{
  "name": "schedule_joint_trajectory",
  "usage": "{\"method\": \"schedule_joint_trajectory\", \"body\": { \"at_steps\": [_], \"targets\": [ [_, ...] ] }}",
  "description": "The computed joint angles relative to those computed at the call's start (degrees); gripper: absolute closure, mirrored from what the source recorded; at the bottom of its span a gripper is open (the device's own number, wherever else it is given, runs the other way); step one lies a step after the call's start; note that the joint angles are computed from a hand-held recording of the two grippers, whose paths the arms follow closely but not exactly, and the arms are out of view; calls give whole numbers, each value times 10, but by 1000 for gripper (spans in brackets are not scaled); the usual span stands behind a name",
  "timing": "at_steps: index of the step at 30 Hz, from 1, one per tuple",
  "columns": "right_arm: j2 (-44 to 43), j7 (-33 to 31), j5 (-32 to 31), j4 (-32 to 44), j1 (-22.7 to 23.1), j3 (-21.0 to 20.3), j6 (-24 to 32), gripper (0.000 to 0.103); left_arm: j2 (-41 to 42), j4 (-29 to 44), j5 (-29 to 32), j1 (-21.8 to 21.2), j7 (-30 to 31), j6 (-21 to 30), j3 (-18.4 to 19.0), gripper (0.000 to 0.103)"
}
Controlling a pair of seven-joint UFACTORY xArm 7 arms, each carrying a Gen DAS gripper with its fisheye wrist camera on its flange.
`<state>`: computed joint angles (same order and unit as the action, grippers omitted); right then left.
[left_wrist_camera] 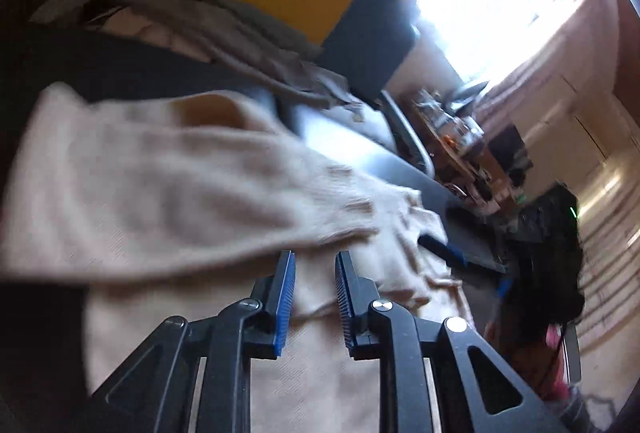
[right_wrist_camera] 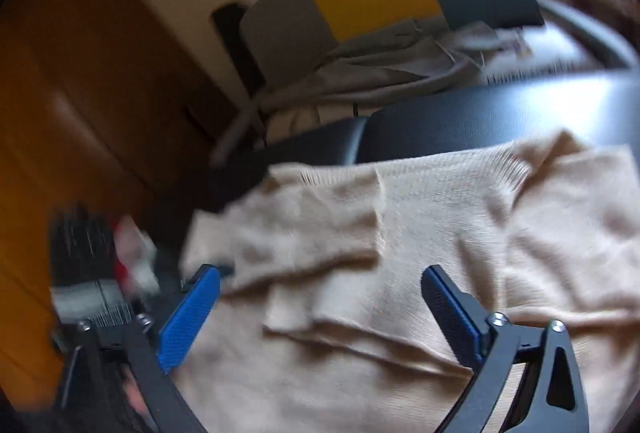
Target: Fold clothes
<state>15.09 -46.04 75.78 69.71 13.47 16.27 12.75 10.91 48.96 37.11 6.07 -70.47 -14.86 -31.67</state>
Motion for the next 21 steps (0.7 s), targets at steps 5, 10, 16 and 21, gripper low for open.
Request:
{"method": "schedule_joint_trajectory", "body": {
  "at_steps": [5, 10, 16, 21],
  "targets": [
    [65, 96, 4, 59, 0, -6, 8, 32, -37, -75, -17, -37, -1, -31, 56, 83],
    [126, 213, -86, 108, 6, -3, 14, 67, -37, -103, -52, -90, 19, -58, 117, 83],
    [142, 409, -359, 150, 101, -106, 57, 96, -16, -94, -88, -136, 35, -84, 166, 82],
    [111, 441, -521, 210, 127, -136, 98, 96, -1, -57, -114, -150, 58, -47, 169, 81]
  ]
}}
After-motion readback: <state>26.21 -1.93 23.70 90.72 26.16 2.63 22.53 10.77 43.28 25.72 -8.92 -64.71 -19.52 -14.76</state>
